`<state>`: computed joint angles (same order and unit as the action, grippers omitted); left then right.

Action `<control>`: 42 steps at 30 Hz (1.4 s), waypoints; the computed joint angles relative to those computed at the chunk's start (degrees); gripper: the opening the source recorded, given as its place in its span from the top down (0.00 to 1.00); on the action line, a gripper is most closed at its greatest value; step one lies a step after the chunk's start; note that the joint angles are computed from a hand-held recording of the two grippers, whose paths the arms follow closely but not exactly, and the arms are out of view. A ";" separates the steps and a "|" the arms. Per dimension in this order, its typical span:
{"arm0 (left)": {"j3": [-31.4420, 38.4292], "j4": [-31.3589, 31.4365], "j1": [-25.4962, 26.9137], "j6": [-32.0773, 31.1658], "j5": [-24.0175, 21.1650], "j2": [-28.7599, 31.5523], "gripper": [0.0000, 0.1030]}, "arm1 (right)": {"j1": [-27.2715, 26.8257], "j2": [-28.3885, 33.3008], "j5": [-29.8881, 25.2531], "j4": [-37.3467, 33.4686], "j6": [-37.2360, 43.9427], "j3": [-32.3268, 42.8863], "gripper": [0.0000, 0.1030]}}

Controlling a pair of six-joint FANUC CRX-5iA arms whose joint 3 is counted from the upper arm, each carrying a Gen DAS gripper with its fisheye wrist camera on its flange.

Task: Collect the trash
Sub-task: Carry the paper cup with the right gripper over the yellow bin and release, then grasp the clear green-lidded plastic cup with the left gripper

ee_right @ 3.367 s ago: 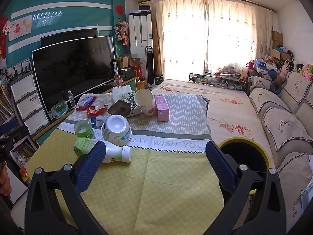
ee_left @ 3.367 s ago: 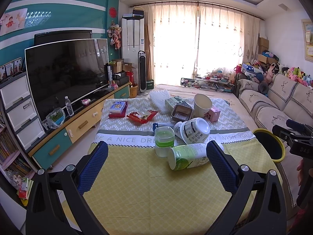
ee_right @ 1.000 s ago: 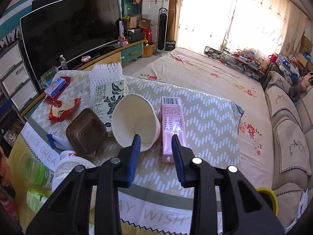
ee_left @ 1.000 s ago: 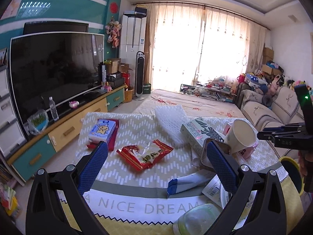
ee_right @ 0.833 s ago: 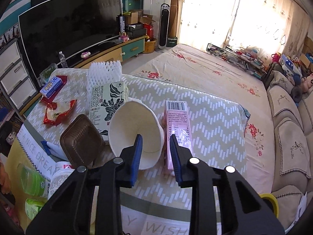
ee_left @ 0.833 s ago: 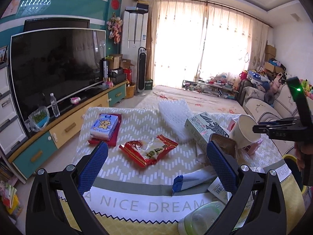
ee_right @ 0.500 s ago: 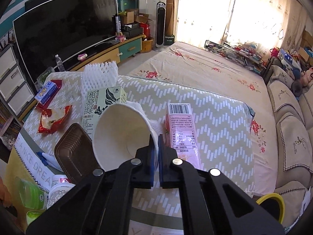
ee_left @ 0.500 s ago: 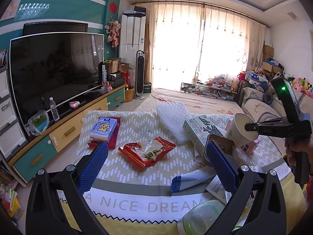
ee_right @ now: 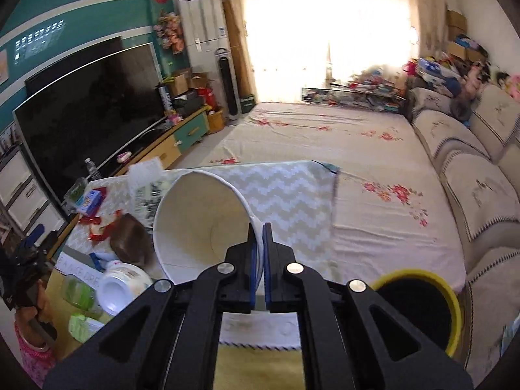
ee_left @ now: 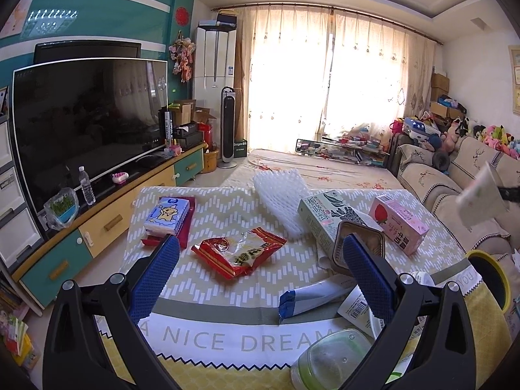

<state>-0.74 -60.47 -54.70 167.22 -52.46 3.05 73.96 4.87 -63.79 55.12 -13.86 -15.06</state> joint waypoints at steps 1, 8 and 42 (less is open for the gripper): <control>0.03 -0.06 -0.07 -0.09 0.06 0.05 0.04 | 0.67 -1.72 -2.57 -1.14 -2.58 -2.32 0.97; 0.14 -0.31 -0.36 -0.18 -0.27 0.25 0.04 | 0.64 -8.97 -8.07 -15.22 -11.56 -13.32 0.96; -3.19 31.22 7.67 -29.31 8.26 -0.87 0.04 | 2.56 -11.48 2.50 -17.94 -19.78 -22.27 0.59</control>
<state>-3.94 -29.24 -47.04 137.91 -44.20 2.19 76.52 -6.61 -61.29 37.18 -33.64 -37.34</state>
